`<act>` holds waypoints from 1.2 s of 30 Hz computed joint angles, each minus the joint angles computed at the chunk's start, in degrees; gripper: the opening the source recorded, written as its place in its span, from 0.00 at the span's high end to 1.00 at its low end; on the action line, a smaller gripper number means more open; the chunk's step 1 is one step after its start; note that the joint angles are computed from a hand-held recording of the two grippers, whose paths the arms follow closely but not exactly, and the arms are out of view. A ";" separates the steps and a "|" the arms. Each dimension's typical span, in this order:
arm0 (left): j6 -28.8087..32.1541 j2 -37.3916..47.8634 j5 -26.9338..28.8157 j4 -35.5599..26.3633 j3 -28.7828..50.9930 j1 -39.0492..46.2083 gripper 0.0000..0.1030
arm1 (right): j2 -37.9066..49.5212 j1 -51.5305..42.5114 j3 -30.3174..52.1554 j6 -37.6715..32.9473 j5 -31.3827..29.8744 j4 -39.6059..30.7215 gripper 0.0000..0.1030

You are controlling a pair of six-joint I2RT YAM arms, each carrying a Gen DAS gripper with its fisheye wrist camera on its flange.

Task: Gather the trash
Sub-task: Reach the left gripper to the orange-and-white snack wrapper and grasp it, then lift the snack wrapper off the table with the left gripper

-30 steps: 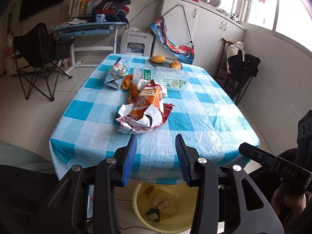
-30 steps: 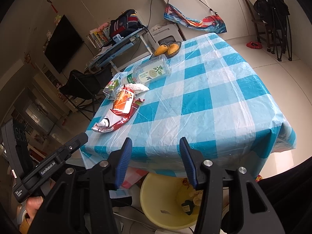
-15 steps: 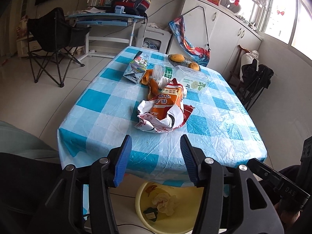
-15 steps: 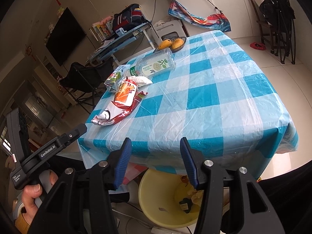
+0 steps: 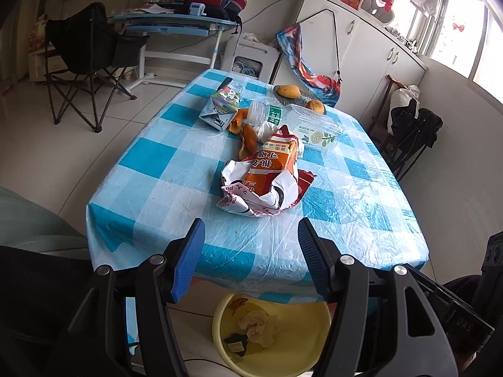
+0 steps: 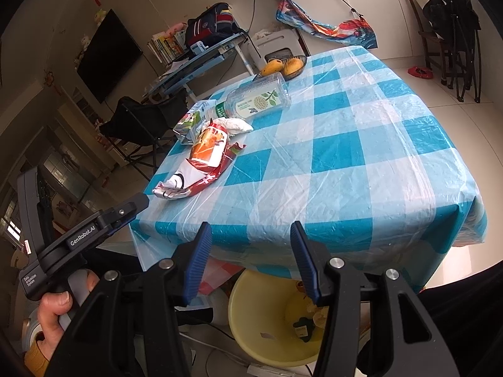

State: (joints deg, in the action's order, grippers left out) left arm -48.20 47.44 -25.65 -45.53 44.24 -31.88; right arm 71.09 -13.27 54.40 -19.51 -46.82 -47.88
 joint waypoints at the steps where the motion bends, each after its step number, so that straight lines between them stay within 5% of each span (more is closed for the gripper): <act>1: 1.05 1.14 1.57 1.16 0.24 1.81 0.42 | -0.12 0.22 -0.04 0.30 -0.18 0.08 0.50; 16: 12.38 19.44 12.01 13.03 5.10 15.56 0.35 | 3.73 -0.11 0.72 7.43 -1.28 5.52 0.50; 32: 14.29 23.47 9.08 14.69 6.60 12.56 0.34 | 4.04 2.48 0.26 7.69 1.05 7.52 0.47; 36: 15.80 23.27 10.34 15.18 6.50 11.80 0.43 | 4.00 2.33 0.14 7.25 1.14 7.25 0.47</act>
State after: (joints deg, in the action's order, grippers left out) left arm -32.40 70.71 -15.31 -30.35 50.74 -20.09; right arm 75.09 -10.94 54.54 -12.26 -45.69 -40.64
